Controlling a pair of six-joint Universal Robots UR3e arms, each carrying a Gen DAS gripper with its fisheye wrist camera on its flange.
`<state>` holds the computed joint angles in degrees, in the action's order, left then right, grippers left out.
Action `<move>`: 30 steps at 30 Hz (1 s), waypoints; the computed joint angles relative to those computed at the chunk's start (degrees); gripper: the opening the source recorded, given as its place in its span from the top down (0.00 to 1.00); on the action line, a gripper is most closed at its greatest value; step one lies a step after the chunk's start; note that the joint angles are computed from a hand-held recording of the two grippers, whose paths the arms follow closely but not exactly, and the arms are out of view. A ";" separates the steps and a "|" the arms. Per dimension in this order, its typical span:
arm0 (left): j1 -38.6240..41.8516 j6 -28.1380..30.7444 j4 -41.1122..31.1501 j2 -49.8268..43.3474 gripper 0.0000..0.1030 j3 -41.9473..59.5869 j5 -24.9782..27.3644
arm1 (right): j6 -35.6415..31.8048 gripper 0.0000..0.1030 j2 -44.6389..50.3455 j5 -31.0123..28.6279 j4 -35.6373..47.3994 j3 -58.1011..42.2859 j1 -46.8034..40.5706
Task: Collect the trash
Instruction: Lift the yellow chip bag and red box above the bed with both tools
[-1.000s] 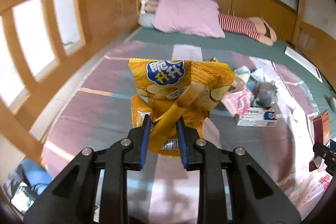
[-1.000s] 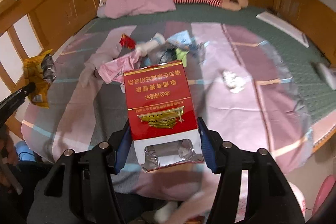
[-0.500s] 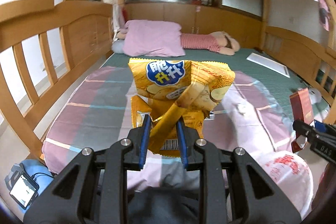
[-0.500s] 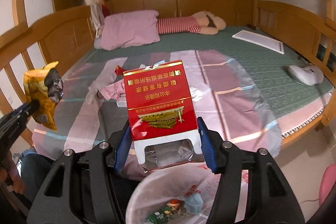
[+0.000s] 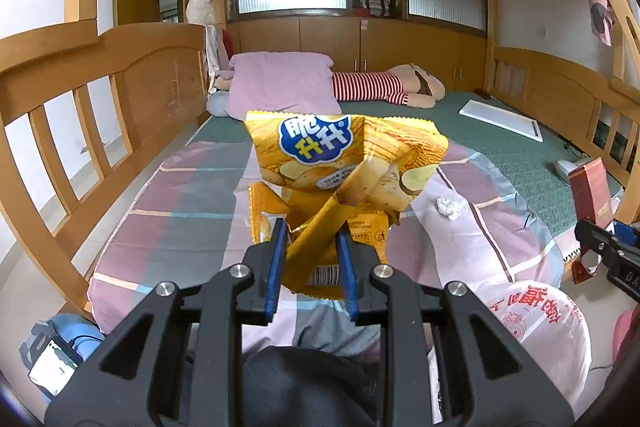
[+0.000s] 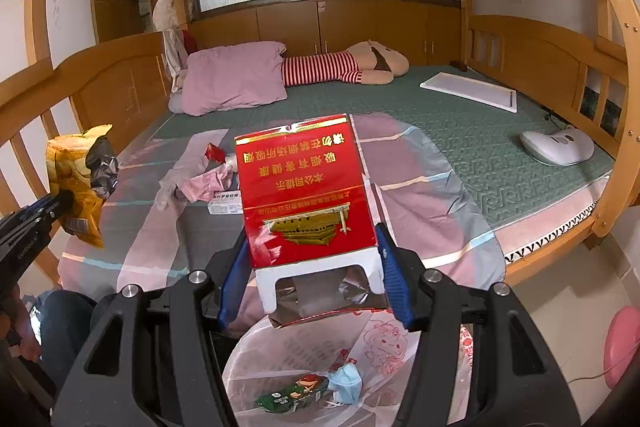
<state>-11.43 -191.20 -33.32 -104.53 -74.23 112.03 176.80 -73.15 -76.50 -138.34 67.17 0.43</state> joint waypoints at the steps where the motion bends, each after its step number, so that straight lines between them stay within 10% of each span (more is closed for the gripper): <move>1: 0.33 0.07 -0.04 0.19 0.75 -0.19 -0.30 | -0.11 0.43 -0.42 0.32 0.09 0.50 -0.15; 30: 0.95 -0.24 0.17 0.54 0.75 -1.19 -0.87 | -0.51 0.43 -0.23 1.28 1.21 1.21 0.10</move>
